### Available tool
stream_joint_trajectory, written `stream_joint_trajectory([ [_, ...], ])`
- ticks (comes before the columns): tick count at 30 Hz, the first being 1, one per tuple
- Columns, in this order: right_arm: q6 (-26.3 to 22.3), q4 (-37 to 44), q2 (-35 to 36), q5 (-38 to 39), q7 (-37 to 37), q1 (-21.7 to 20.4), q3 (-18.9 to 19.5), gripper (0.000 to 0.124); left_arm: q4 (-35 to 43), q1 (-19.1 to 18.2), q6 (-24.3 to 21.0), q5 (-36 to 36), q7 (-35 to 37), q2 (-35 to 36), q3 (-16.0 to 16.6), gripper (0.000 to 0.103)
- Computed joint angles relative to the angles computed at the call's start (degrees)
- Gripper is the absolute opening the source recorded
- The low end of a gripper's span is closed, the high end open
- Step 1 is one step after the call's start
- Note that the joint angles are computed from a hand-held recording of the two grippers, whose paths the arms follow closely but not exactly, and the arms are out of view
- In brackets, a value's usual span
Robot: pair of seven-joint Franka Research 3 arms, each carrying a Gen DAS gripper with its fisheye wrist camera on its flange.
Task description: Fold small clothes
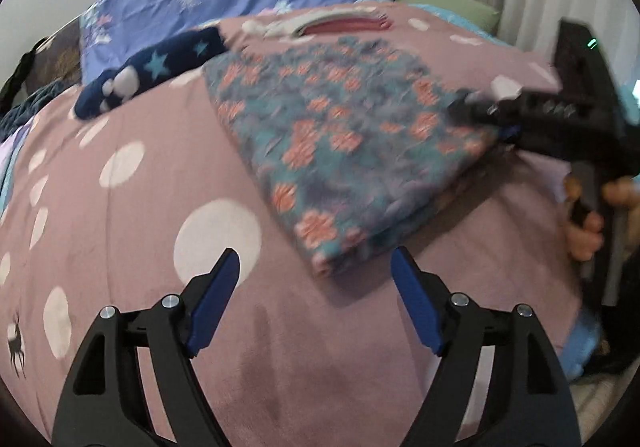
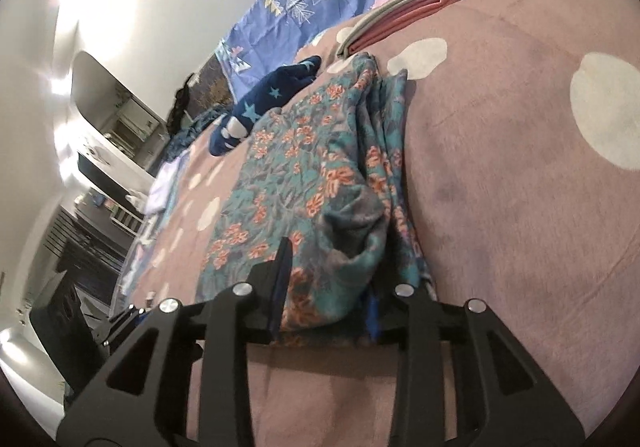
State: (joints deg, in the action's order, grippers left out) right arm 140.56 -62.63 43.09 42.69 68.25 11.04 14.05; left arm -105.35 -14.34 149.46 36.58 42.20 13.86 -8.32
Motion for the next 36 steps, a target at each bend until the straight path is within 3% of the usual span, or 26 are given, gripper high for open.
stream_joint_trajectory([
  [1, -0.03, 0.90, 0.51, -0.84, 1.30, 0.60, -0.69, 0.033, 0.73, -0.41, -0.53, 1.13, -1.70, 0.81, 0.55, 0.078],
  [4, -1.65, 4.51, 2.78, -1.47, 4.88, 0.58, -0.66, 0.011, 2.08, -0.93, 1.12, 3.21, -5.40, 2.57, 1.56, 0.078],
  [9, -1.89, 1.72, 0.43, 7.91, -0.37, -4.34, 4.81, 0.006, 5.19, -3.25, -3.42, 8.68, -9.52, 4.44, 3.00, 0.078],
  [12, -0.72, -0.01, -1.53, 6.70, -0.38, -2.98, 1.80, 0.006, 4.56, -5.07, -9.94, 15.67, -14.58, 3.15, 4.16, 0.079],
  [15, -4.96, 2.93, 1.17, 0.23, 5.21, -0.60, -2.29, 0.006, -0.09, -1.99, -5.19, 13.85, -15.37, 0.40, 2.72, 0.079],
  [16, -5.20, 2.82, 1.76, -1.63, 6.43, -1.07, -1.55, 0.007, -0.66, -1.48, -4.87, 13.24, -15.15, 0.16, 2.30, 0.079],
  [22, 1.59, -4.27, -3.40, -0.35, 1.66, -0.95, -1.35, 0.013, -0.76, -0.91, -4.98, 13.22, -11.71, -0.35, 0.88, 0.068],
  [24, 3.77, -6.85, -5.51, 0.25, -1.31, -1.18, -0.64, 0.014, -2.71, 0.21, -1.81, 10.44, -9.90, -1.83, 0.25, 0.058],
  [27, 6.85, -9.83, -7.71, 1.19, -5.42, -0.92, -0.02, 0.014, -5.65, 2.68, 5.83, 2.35, -5.40, -3.72, -1.03, 0.021],
  [28, 7.81, -10.53, -8.27, 1.45, -6.42, -0.73, 0.07, 0.014, -6.77, 3.48, 9.43, -0.58, -3.14, -4.52, -1.55, 0.016],
  [33, 15.42, -14.19, -10.57, -1.24, -3.39, 2.06, -2.91, 0.015, -3.36, 1.56, 12.40, 3.54, -3.22, -2.77, -0.03, 0.014],
  [36, 13.95, -13.61, -10.09, 1.99, -8.30, -1.05, 0.94, 0.015, -0.01, 2.42, 10.74, -2.48, 2.21, 1.22, -1.28, 0.014],
])
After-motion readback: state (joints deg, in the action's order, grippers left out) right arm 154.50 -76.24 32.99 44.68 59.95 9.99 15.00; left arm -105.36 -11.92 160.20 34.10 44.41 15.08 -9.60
